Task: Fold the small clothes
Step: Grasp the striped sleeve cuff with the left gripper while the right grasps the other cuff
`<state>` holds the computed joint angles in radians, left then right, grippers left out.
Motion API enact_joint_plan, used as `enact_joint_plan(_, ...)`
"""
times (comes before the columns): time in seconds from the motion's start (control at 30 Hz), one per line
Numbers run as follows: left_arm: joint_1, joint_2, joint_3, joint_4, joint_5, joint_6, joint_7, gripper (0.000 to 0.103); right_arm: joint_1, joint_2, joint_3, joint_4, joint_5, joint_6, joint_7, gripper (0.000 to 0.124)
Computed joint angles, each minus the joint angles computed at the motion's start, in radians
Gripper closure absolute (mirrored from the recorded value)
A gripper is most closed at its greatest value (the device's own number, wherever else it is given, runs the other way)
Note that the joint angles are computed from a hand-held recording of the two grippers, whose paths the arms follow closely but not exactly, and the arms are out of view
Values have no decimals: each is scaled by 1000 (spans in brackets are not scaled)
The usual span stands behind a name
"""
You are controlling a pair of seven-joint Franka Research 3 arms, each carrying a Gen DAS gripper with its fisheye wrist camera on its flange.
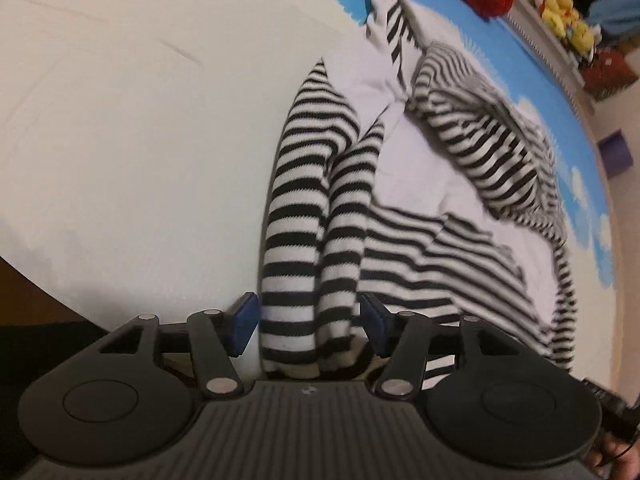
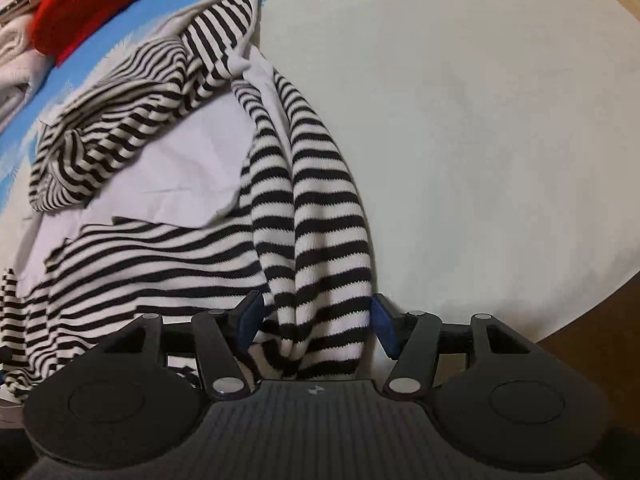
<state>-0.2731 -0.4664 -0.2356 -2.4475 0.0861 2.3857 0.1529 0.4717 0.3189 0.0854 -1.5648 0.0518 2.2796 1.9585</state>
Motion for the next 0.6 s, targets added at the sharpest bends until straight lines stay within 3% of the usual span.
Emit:
enact_joint_plan(0.07,-4,7,0,1,0,-11,9,44,8,5,-3,6,-17,-1,9,64)
enact_joint_plan(0.13,0,15,-9,10,19,-31,11,52,13,3,-5,2,-30,3,16,64)
enact_joint_plan(0.2,-4,23,-11,16,32,-38,31,69,15,-3,-6,-4,-36,5,24,65)
enact_joint_plan(0.27,-15,26,-5,10,27,-10,57,87,14,-6,-7,-9,-40,14,33,76)
enact_joint_plan(0.3,-15,26,-6,9,32,-2,65,94,9,-8,-3,-14,-28,23,27,94)
enact_joint_plan(0.33,-11,26,-13,14,47,-6,68,95,2,-13,2,-22,-6,36,18,109)
enact_joint_plan(0.37,-5,26,-22,22,64,-12,62,96,0,-18,3,-31,4,56,22,113)
enact_joint_plan(0.53,32,-91,-63,-18,158,13,-68,96,-28,-90,13,-116,93,180,35,115)
enact_joint_plan(0.6,11,-103,-48,-28,141,13,-63,95,-36,-89,16,-111,110,152,27,114)
